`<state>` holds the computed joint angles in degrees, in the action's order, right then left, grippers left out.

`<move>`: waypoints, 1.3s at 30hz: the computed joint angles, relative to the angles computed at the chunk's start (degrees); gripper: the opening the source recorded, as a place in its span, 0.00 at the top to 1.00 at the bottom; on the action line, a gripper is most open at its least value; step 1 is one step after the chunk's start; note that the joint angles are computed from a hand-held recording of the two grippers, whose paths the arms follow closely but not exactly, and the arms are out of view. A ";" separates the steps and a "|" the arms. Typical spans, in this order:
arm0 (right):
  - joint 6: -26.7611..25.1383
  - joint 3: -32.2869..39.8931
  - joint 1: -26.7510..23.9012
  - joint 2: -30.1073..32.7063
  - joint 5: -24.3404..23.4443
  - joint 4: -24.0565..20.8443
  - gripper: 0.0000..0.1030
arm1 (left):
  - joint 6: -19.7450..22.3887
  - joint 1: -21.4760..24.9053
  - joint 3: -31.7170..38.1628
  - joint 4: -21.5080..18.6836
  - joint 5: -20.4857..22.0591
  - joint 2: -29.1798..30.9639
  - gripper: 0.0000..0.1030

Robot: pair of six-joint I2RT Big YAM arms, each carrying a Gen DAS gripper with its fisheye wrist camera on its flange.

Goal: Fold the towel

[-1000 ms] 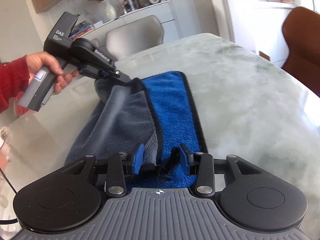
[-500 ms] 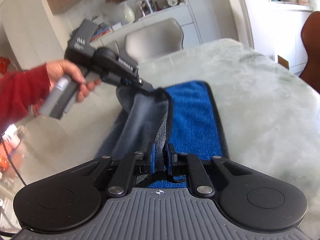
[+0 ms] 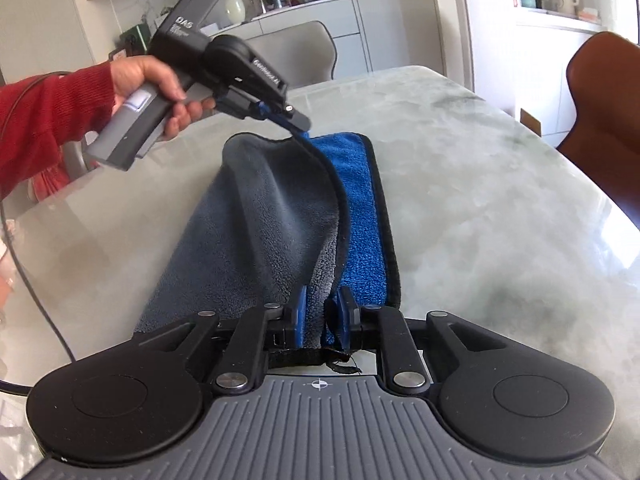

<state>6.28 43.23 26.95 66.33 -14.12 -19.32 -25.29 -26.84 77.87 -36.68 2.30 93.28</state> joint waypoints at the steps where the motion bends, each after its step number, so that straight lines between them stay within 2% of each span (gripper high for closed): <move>1: 0.43 -0.05 0.34 -0.06 0.72 -0.25 0.73 | -0.10 -0.05 0.07 0.34 -0.16 0.12 0.92; 6: 1.10 -0.19 -0.05 -0.67 -0.04 -1.53 0.71 | -0.66 -0.21 0.76 1.75 -0.32 1.44 0.89; 8: 1.42 -0.19 -0.03 -0.74 -0.71 -1.15 0.71 | -0.69 -0.23 0.21 4.05 -0.61 1.43 0.88; 11: 1.86 -0.16 0.43 -0.33 -0.02 0.15 0.71 | -0.13 -0.05 1.05 5.46 -1.05 2.21 0.88; 15: 2.48 0.56 0.54 1.36 -0.17 0.71 0.69 | 1.66 0.06 3.51 3.33 -0.67 3.78 0.81; 17: 3.05 0.72 0.33 1.89 -0.94 0.75 0.69 | 3.70 -0.04 4.05 2.26 0.16 4.17 0.80; 20: 3.01 0.53 0.38 1.77 -1.38 0.95 0.69 | 12.40 -0.90 4.55 -0.23 0.36 4.30 0.80; 22: 3.03 0.53 0.21 2.00 -1.81 1.16 0.66 | 20.12 -1.54 3.81 -0.62 -0.49 3.75 0.80; 25: 3.17 0.46 0.09 2.35 -2.20 1.29 0.66 | 26.00 -2.15 4.61 -3.33 -2.22 4.50 0.80; 30: 3.25 0.52 0.27 2.42 -2.47 1.22 0.65 | 28.74 -2.37 5.98 -5.12 -2.80 5.93 0.70; 34: 3.46 0.10 0.37 2.18 -2.63 1.76 0.64 | 32.42 -2.87 6.27 -4.89 -4.81 6.07 0.56; 37: 3.67 -0.15 0.40 2.12 -2.77 2.19 0.63 | 34.26 -3.22 7.30 -5.99 -5.48 6.97 0.53; 39: 3.73 -0.29 0.44 2.00 -2.83 2.26 0.63 | 32.79 -3.06 7.31 -6.32 -5.09 7.03 0.53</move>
